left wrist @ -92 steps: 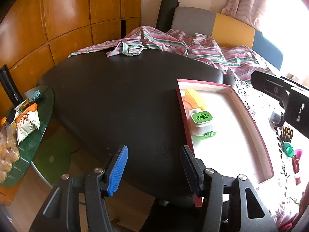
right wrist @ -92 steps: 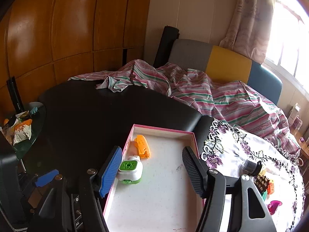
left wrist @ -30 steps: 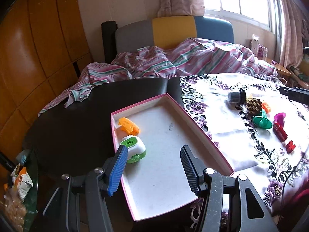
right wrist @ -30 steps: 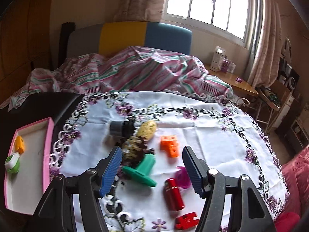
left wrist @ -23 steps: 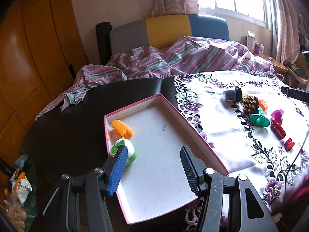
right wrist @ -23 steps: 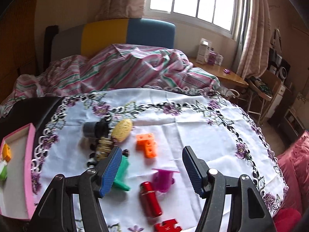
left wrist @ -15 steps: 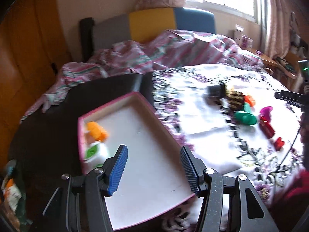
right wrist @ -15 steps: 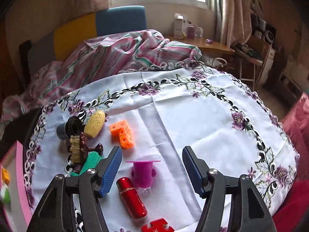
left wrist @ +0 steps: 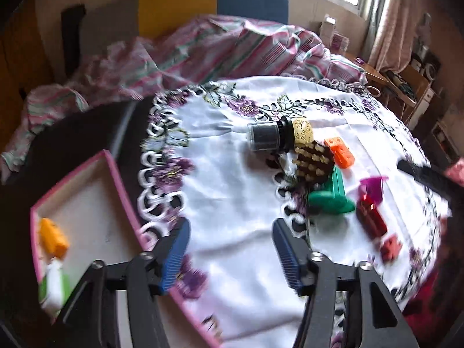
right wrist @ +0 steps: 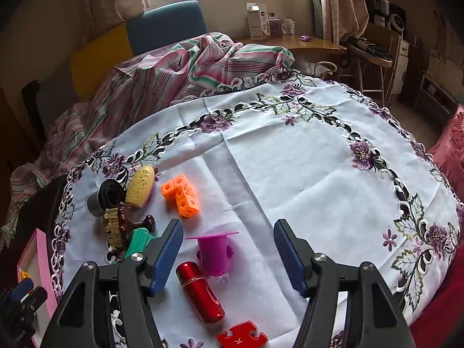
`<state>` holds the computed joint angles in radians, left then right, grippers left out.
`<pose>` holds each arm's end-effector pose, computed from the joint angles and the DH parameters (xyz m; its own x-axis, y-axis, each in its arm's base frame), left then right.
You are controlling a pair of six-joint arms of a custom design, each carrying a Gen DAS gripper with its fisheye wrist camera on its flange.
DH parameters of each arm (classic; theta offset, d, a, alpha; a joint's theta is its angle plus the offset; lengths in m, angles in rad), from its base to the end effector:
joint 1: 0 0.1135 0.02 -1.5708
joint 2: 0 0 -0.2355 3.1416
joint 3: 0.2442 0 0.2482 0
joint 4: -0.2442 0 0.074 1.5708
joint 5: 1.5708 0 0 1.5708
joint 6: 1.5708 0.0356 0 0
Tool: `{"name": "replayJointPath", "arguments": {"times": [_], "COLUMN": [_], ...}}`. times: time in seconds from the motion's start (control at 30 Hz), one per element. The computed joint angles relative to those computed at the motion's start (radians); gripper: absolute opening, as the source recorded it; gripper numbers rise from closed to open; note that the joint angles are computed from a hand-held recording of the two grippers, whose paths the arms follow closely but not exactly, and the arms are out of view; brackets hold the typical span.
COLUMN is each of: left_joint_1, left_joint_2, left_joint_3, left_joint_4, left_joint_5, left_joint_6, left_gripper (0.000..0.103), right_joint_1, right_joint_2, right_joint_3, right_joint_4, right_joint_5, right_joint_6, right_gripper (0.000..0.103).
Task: Organize rigid objects
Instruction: 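Grasp the black cylinder with the left gripper and lift it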
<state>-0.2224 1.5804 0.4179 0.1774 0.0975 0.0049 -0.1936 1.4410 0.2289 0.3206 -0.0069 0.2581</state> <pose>0.2269 -0.0549 0.0606 -0.8115 0.1885 -0.5532 0.2760 0.9580 -0.0784 0.1954 -0.0381 0.0573 -0.6902 0.3954 -0.6061 0.3768 0.9114 0.1655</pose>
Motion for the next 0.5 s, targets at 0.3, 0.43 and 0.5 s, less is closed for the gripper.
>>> {"name": "replayJointPath", "arguments": {"times": [0.3,0.43,0.5], "left_joint_1": [-0.068,-0.089,-0.094], "left_joint_2": [0.353,0.487,0.559], "left_joint_3": [0.397,0.576,0.673], "left_joint_4": [-0.054,-0.118,-0.164], "left_joint_5": [0.018,0.036,0.047], "left_joint_6": [-0.135,-0.161,-0.182], "left_gripper": [0.094,0.1,0.102], "right_joint_1": [0.01,0.006,0.006], "right_joint_2": [0.047,0.065,0.075], "right_joint_3": [0.027,0.036,0.039], "right_joint_4": [0.003,0.004,0.004], "right_joint_5": [-0.007,-0.016,-0.019], "right_joint_6": [-0.014,-0.017,-0.016], "right_gripper": [0.066,0.066,0.066]}}
